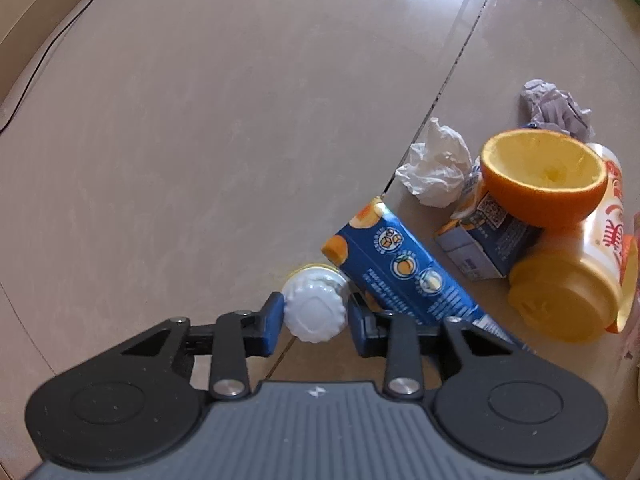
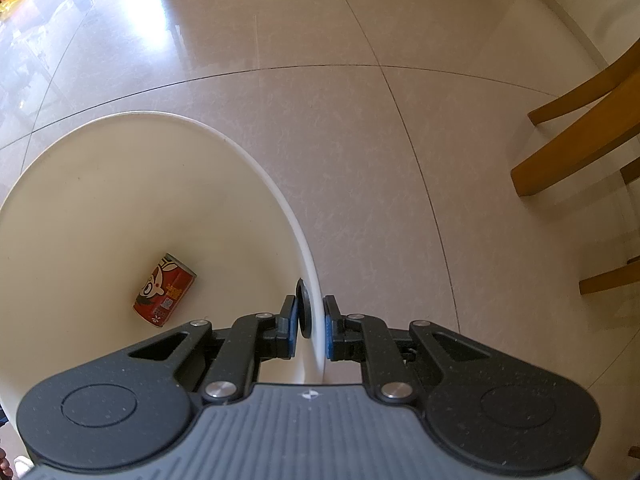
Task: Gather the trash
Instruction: 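Move the left tool to the white bottle cap and grasp it, then carry the white cap over the bin and open the left tool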
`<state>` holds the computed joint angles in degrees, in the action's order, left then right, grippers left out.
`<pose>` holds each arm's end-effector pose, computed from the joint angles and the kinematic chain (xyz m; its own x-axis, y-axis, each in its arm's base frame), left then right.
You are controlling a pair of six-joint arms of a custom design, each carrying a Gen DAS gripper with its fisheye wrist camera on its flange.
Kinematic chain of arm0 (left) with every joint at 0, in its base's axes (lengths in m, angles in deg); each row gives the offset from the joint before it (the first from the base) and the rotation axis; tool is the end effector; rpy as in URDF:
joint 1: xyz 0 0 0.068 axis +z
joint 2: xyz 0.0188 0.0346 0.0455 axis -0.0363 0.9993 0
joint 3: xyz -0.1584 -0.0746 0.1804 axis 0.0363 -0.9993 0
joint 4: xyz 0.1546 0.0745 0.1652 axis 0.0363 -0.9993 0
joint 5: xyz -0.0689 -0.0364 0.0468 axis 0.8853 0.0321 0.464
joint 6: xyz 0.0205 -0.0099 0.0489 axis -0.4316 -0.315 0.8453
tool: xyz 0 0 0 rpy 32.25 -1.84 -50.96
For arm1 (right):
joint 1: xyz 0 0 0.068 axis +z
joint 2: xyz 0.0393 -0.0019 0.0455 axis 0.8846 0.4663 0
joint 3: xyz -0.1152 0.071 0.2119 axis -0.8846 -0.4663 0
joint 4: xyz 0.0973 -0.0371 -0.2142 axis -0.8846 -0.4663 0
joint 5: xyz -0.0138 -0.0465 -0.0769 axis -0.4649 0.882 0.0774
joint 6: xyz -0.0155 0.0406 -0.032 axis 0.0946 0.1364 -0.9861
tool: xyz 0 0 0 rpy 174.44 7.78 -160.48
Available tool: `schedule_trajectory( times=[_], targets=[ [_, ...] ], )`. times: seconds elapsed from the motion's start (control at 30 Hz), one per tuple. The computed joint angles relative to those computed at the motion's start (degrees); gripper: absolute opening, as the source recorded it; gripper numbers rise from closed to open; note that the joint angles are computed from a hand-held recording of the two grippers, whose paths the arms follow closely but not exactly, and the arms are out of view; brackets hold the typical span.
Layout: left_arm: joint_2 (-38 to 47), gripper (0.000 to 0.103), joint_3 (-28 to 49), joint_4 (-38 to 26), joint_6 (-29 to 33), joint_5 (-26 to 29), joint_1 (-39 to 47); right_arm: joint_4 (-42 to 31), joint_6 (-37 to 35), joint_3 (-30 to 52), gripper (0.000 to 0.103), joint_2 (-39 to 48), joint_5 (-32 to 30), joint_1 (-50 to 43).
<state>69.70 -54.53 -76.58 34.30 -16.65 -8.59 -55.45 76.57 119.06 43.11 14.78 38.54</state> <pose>0.1932 -0.0224 -0.0047 -0.9553 -0.2765 -0.1049 -0.2717 0.9606 -0.0576 0.3069 -0.1388 0.2666 -0.9192 0.2920 -0.2644 0.3347 0.9328 -0.1334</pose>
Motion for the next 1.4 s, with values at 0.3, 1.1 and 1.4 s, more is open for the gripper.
schedule_trajectory(
  times=[0.3,1.1,1.4],
  targets=[
    [-7.30,0.033,0.45,-8.37,-2.16,-3.40,-5.54,-0.76,0.20,1.05,0.015,0.54,-0.03,0.03],
    [-31.97,0.033,54.02,-76.90,8.06,1.53,-26.92,-1.82,1.08,1.73,0.015,1.12,-1.04,-0.56],
    [-10.09,0.034,98.05,-88.27,2.54,5.42,-38.73,-2.59,1.87,3.02,0.015,1.91,-1.12,-0.44]
  ],
)
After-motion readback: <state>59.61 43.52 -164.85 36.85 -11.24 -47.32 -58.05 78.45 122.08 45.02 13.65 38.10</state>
